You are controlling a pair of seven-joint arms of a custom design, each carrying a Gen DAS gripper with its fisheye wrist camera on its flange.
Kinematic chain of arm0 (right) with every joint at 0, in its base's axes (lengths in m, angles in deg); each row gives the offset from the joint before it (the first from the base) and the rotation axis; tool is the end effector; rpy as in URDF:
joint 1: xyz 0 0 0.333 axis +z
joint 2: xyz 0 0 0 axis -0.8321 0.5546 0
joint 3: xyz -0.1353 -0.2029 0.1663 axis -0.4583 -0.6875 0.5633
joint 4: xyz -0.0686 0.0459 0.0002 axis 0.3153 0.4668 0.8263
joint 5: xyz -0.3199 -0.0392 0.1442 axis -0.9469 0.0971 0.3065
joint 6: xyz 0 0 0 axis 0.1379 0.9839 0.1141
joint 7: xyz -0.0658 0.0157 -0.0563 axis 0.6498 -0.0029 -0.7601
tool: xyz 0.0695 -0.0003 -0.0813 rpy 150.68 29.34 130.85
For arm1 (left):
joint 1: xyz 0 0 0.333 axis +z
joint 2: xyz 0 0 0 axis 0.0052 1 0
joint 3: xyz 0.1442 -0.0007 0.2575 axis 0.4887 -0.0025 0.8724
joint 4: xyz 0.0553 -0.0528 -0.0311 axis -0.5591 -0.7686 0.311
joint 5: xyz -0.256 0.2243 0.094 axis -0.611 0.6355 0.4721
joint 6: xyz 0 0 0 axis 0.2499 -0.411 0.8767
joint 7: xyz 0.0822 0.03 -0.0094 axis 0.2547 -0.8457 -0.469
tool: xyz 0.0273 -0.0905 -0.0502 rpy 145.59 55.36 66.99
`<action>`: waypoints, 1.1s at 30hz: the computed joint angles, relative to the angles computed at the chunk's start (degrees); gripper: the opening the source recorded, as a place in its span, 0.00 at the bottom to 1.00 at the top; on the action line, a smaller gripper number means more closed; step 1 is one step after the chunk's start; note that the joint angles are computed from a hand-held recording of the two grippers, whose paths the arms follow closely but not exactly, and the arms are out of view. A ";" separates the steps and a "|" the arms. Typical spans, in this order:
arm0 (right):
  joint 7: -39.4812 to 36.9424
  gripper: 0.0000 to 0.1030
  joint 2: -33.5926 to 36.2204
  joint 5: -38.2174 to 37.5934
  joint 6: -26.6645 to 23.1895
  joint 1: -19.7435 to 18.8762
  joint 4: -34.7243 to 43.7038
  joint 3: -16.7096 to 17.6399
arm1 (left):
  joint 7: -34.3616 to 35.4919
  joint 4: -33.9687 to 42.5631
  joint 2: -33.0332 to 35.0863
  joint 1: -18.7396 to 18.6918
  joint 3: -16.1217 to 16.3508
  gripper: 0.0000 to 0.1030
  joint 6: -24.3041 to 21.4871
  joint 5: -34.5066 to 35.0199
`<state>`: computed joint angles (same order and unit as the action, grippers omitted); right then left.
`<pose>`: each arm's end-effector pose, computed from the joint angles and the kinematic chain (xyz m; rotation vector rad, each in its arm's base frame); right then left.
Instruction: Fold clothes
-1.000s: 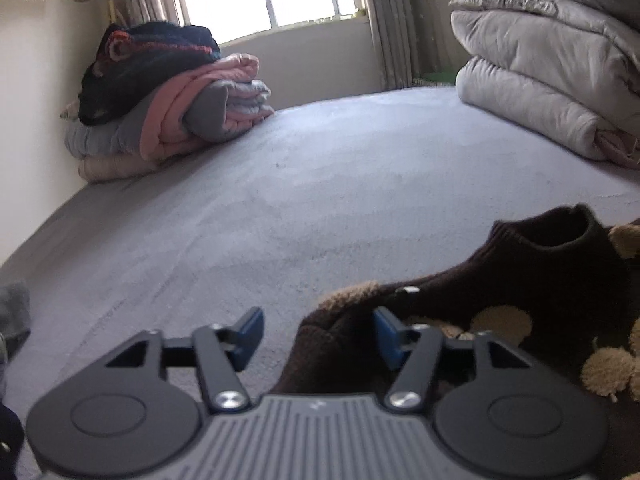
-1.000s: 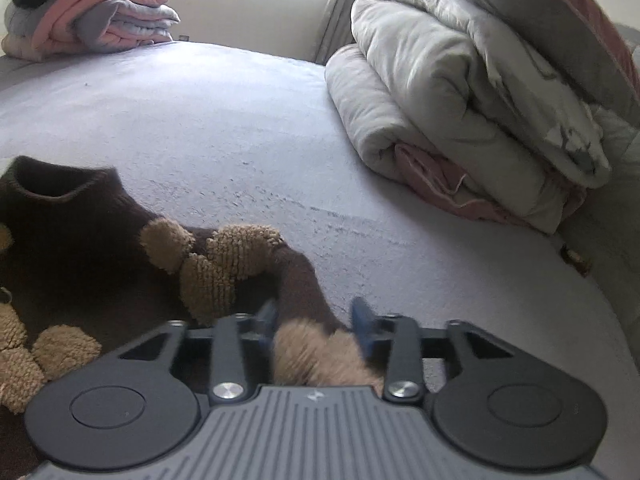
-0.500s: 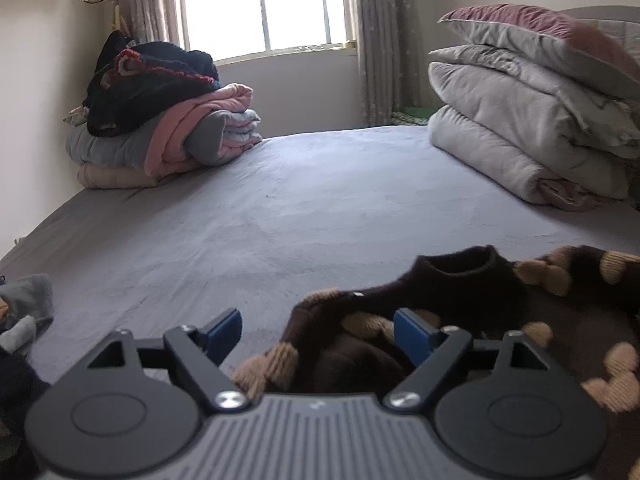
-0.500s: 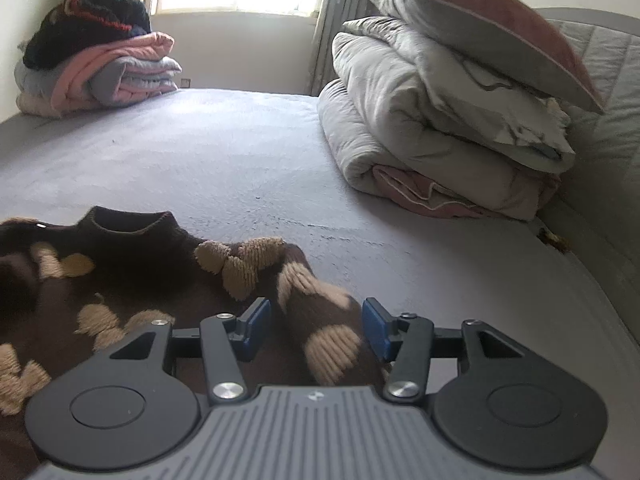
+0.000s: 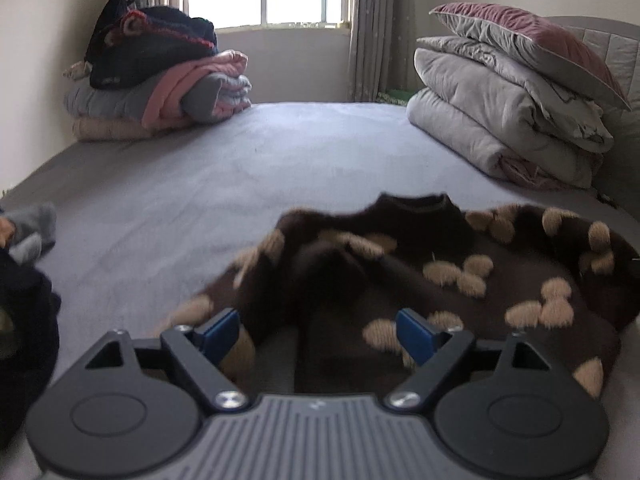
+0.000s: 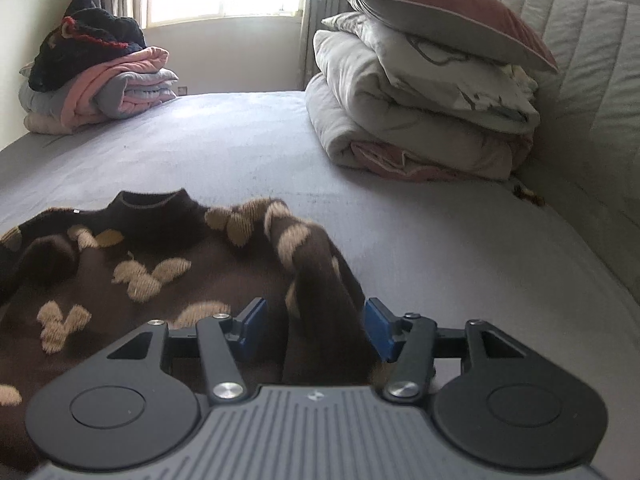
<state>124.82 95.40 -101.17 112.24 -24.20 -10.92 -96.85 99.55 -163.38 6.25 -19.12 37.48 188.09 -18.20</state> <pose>0.6515 0.3447 0.4452 -1.5846 1.7785 -0.9524 0.6545 -0.2920 0.4354 -1.5776 1.7743 -0.9231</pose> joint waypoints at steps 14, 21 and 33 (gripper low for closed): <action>9.17 0.58 -7.85 -4.37 12.33 -1.95 -19.03 2.53 | -2.70 -24.41 -11.07 5.74 -3.14 0.85 15.02 -2.81; 0.09 0.58 -6.87 2.80 17.18 -6.03 -22.08 6.26 | 9.34 -30.87 -11.15 16.86 -15.17 0.84 22.29 -4.03; -4.58 0.58 -1.09 8.02 23.05 -5.37 -16.90 4.03 | 20.41 -30.23 -6.55 22.71 -25.23 0.68 19.02 -12.76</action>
<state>120.24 94.31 -93.14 135.29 -29.57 -27.82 -92.82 119.96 -193.61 -0.30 3.58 12.25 207.11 -30.97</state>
